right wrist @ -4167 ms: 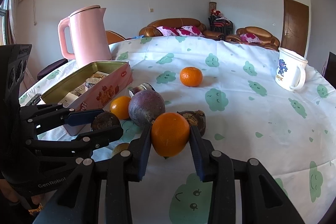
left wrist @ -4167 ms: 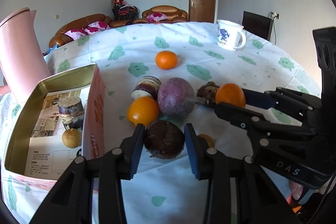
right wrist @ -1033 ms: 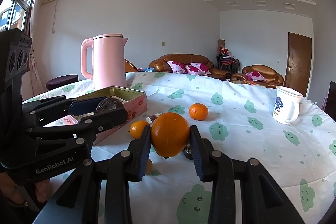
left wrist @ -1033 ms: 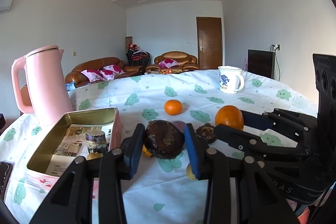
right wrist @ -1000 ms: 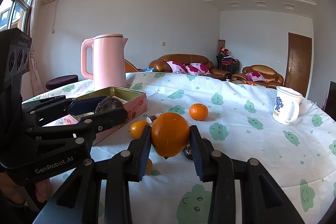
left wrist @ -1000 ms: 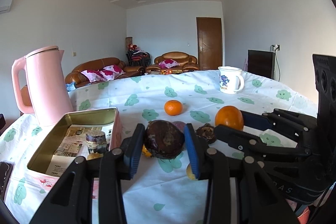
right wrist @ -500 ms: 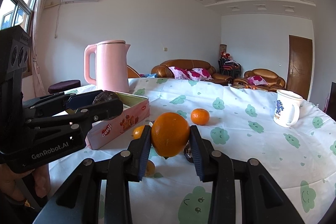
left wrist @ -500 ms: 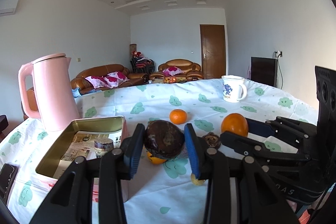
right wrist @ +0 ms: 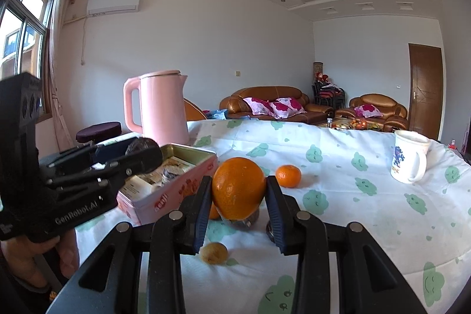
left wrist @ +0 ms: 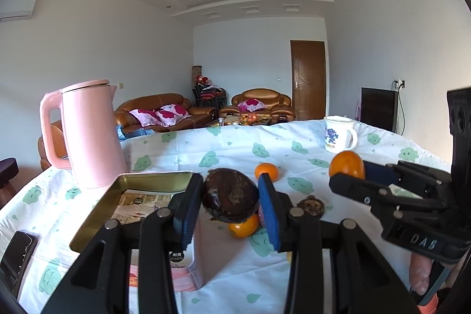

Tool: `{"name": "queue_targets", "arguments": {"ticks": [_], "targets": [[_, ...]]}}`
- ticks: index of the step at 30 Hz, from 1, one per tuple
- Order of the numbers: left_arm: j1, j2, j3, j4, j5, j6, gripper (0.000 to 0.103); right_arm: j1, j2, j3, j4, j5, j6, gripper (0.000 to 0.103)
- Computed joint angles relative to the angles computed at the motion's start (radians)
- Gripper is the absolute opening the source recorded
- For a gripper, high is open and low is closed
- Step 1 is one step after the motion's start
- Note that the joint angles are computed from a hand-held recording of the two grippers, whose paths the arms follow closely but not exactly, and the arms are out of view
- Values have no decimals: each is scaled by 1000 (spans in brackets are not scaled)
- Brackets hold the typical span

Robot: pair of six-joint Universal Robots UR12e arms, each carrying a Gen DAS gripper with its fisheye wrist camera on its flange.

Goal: Organize fruits
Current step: 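Carry the dark brown fruit with the left tool while the right tool carries the orange over the tin box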

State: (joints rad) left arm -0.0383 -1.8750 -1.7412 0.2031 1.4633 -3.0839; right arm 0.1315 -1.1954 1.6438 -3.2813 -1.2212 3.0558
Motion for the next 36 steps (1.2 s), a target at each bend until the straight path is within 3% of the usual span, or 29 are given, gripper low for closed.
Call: {"name": "queue_targets", "arguments": {"ticks": [6,21,36], "targets": [[10,5,5,-25,9,-4,40,-1,0,-26,32,27,15,38],[59,11,36,-132,66,-45,40,25,45,-169,148,96,-44,38],[115,-8,77,-242,29,-82,40,81,122,-304,289,114,-99,38]]}}
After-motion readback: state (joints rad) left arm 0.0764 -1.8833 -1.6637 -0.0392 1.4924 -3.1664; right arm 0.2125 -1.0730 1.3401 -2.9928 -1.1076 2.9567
